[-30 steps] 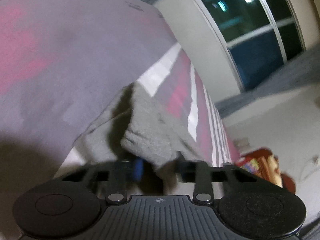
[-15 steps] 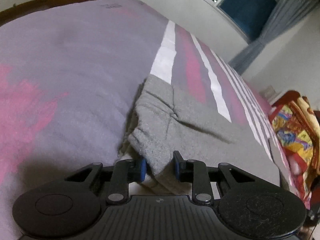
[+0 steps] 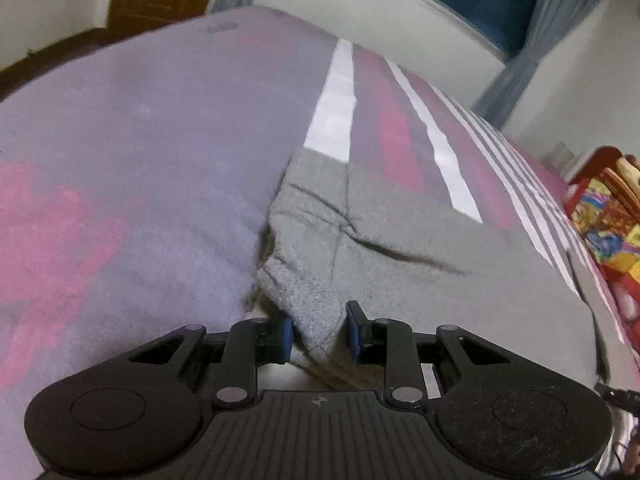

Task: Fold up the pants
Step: 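Lift the held sweatpants with both grippers and fold them over onto the other half, then open the right gripper and move it to the folded sweatpants edge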

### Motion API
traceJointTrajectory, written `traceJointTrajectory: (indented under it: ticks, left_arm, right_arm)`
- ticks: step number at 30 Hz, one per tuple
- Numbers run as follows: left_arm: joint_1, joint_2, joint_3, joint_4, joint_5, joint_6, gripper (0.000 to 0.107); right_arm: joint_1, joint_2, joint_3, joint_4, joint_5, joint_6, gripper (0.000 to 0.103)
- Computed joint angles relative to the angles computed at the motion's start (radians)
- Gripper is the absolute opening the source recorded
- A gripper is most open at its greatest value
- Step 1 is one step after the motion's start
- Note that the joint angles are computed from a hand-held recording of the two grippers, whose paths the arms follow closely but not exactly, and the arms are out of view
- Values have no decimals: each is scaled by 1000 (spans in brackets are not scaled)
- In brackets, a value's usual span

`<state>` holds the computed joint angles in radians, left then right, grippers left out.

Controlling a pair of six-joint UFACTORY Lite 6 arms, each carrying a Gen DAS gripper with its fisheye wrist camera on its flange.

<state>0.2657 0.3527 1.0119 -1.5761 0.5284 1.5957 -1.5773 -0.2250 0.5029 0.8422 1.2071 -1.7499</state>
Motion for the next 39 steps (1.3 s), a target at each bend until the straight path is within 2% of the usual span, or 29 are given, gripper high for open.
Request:
traceJointTrajectory:
  ticks: [1,2,3,4,5,7,9,10,13,14,16,17,18,19,21,23,26,28,29,30,31,33,35,37,39]
  left_arm:
    - [-6,-37,-27,-14,-12,-15,30]
    - [-15,-93,-68,-22,-35,-31,41]
    - [-32,-137,-103,-48,-63,-24,53]
    - [-49,-207,-161,-100,-98,3,79]
    - [-64,-272,-219,-168,-117,49,91]
    - [-69,-335,-283,-196,-109,58,92]
    - [-108,-332,-288,-162,-125,-28,91]
    - [-110,-296,-283,-148,-130,-31,91]
    - [-224,-203,-240,-128,-262,-66,93]
    - [-249,-194,-246,-194,-293,2,99]
    - [-281,-191,-264,-374,-316,191,103]
    - [-291,-198,-271,-416,-331,234,103]
    - [-294,-203,-273,-423,-335,235,103]
    - [-284,-211,-279,-387,-326,204,103]
    - [-261,-229,-295,-327,-298,163,103]
    - [-263,-224,-293,-341,-285,179,103]
    - [-274,-203,-290,-424,-277,257,103]
    - [-289,-187,-290,-542,-276,367,103]
    - [-291,-188,-292,-554,-276,377,103]
    - [-293,-190,-294,-555,-279,377,103]
    - [-294,-188,-290,-541,-281,363,103]
    - [-286,-191,-289,-488,-278,320,103]
    - [-291,-182,-278,-489,-283,317,103]
    - [-301,-182,-278,-519,-293,337,103]
    - [-307,-182,-282,-559,-296,375,103]
  right_arm:
    - [27,12,10,1,-25,49,9]
    - [13,-14,8,-2,-9,57,13]
    - [-31,-12,31,-1,50,33,25]
    - [-75,-41,32,1,92,8,36]
    - [-124,-59,44,15,140,-20,39]
    - [-168,-38,91,57,202,-48,40]
    - [-106,-42,123,103,157,-41,39]
    - [-34,-56,126,135,93,-10,39]
    - [220,-79,139,182,-130,103,39]
    - [309,-107,129,178,-214,152,40]
    - [479,-96,163,74,-378,316,49]
    - [526,-87,165,38,-428,362,49]
    - [545,-91,155,19,-464,367,46]
    - [546,-94,152,10,-479,347,33]
    - [463,-66,176,33,-401,265,6]
    - [361,-77,195,62,-322,177,4]
    - [118,-80,217,53,-130,61,4]
    - [35,-58,198,37,-116,1,5]
    - [29,-22,182,20,-165,-34,12]
    - [49,26,189,-7,-207,-32,28]
    - [35,52,191,4,-206,-58,29]
    - [-29,51,223,49,-101,-99,34]
    - [-37,23,254,102,-27,-121,34]
    - [53,-3,269,122,-65,-89,33]
    - [200,-14,269,126,-174,-61,33]
